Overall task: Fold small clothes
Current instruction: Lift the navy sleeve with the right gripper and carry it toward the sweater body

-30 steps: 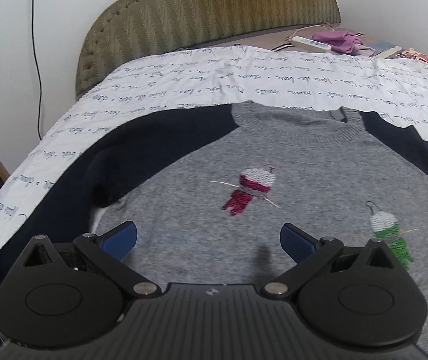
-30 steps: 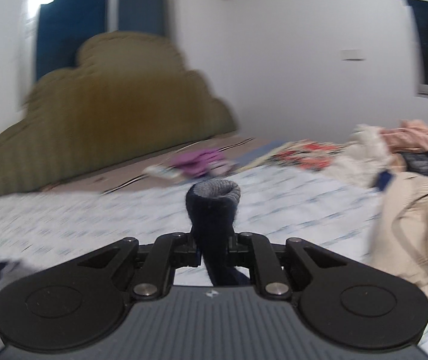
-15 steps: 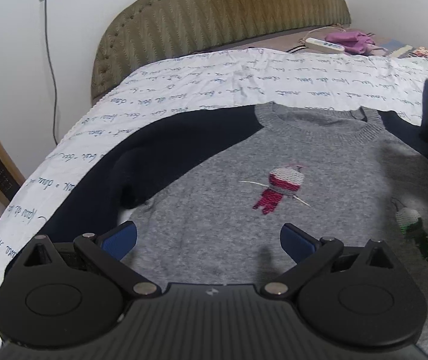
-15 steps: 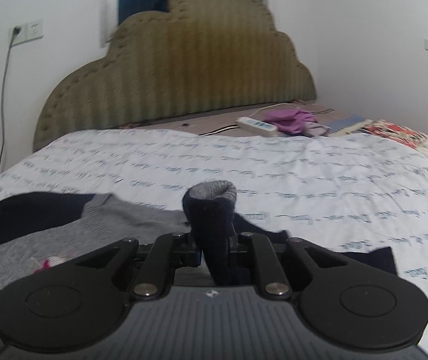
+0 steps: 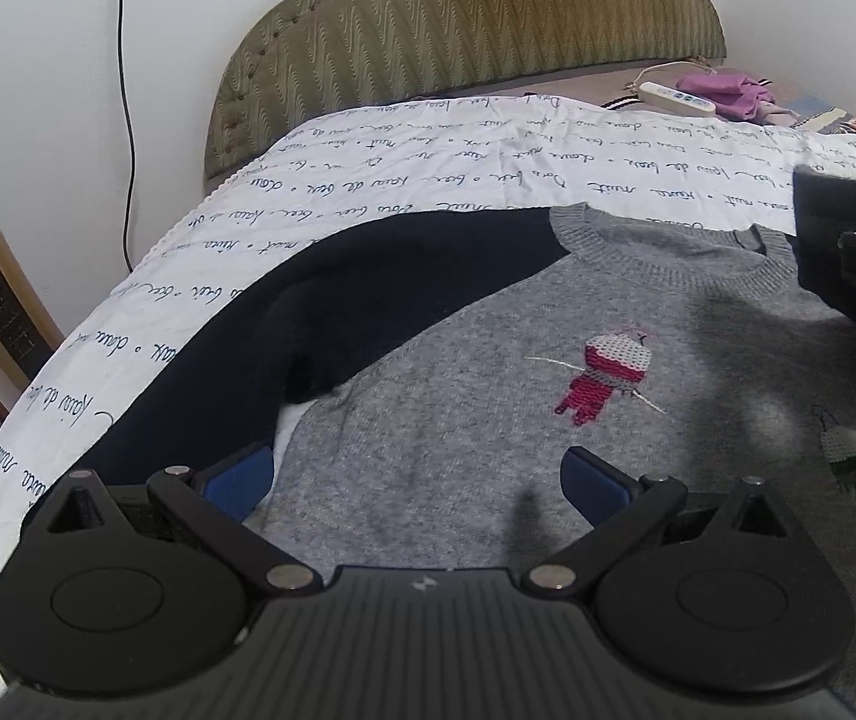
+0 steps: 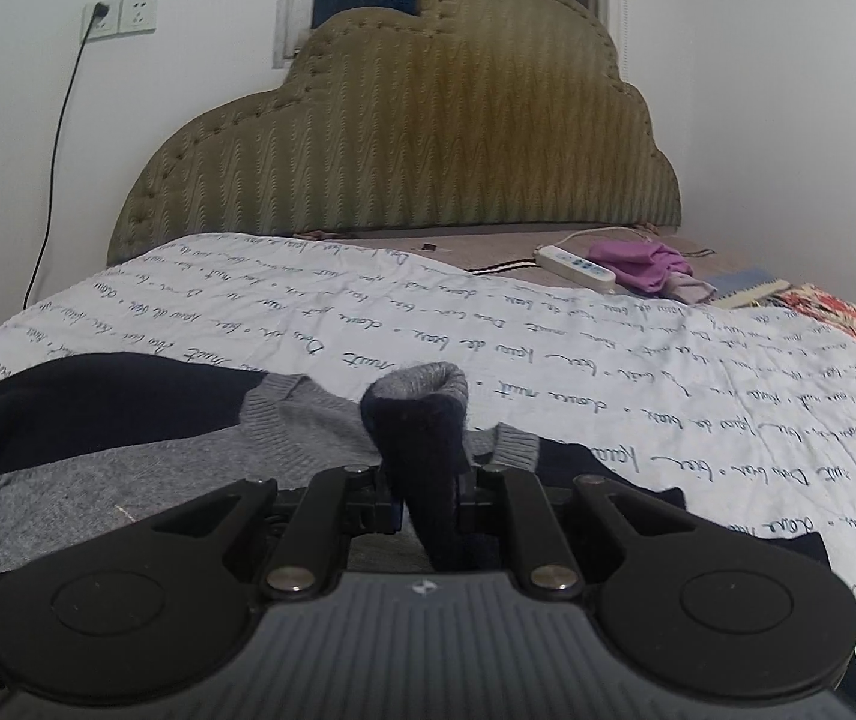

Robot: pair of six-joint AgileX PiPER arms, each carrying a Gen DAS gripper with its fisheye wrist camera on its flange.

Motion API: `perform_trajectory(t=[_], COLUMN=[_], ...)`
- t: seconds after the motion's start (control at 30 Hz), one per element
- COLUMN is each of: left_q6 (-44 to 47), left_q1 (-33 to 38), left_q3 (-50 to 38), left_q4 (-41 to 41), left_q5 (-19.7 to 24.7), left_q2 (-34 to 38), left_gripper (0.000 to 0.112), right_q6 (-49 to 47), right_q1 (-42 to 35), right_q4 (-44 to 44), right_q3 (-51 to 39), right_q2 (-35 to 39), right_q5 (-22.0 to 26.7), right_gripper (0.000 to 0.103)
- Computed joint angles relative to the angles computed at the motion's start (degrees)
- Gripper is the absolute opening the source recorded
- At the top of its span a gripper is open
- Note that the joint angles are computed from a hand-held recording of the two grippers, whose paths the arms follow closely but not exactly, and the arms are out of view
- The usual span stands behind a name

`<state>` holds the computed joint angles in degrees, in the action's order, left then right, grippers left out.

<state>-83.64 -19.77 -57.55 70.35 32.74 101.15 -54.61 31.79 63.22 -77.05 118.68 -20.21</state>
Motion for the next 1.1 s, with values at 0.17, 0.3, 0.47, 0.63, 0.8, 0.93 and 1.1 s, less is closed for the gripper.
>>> perform_trajectory(t=[0.17,0.3,0.47,0.63,0.8,0.93,1.1], left_q6=[-0.41,-1.69,-2.43,-2.30,-2.11,-2.40,-1.64], left_q1=[1.41,2.37,3.51,4.85,5.82,6.53,7.35], left_q3=[0.80,1.64,2.12,2.76,3.37,4.45,5.47], left_q4=[0.37,1.00,1.22,1.11,1.01,1.26,0.92], left_q5=[-0.51,-0.68,-0.68,-1.39,-2.01,-2.93,-4.00], left_q2=[-0.51,-1.08,-1.39,-1.86,-2.29,-3.31,-4.41], left_gripper=[0.103,0.103,0.103,0.103,0.103,0.103,0.103], right_q6=[-6.66,-13.52,-19.98,-24.05,-28.18,-32.34,-41.61], right_q1=[2.26,3.82,5.53,6.62,7.35,7.77,8.97], right_q4=[4.03,9.26,14.20,17.63,21.42,25.49,33.07], right_q3=[-3.12,-6.43,-10.59,-13.76,-16.69,-20.25,-27.77], right_q2=[2.28,4.40,6.90,8.76,10.46,12.31,16.27], right_q5=[-1.59,-2.02,-2.66,-2.45,-2.59,-2.66,-3.41], right_gripper=[0.013,0.013,0.013,0.013,0.013,0.013,0.013])
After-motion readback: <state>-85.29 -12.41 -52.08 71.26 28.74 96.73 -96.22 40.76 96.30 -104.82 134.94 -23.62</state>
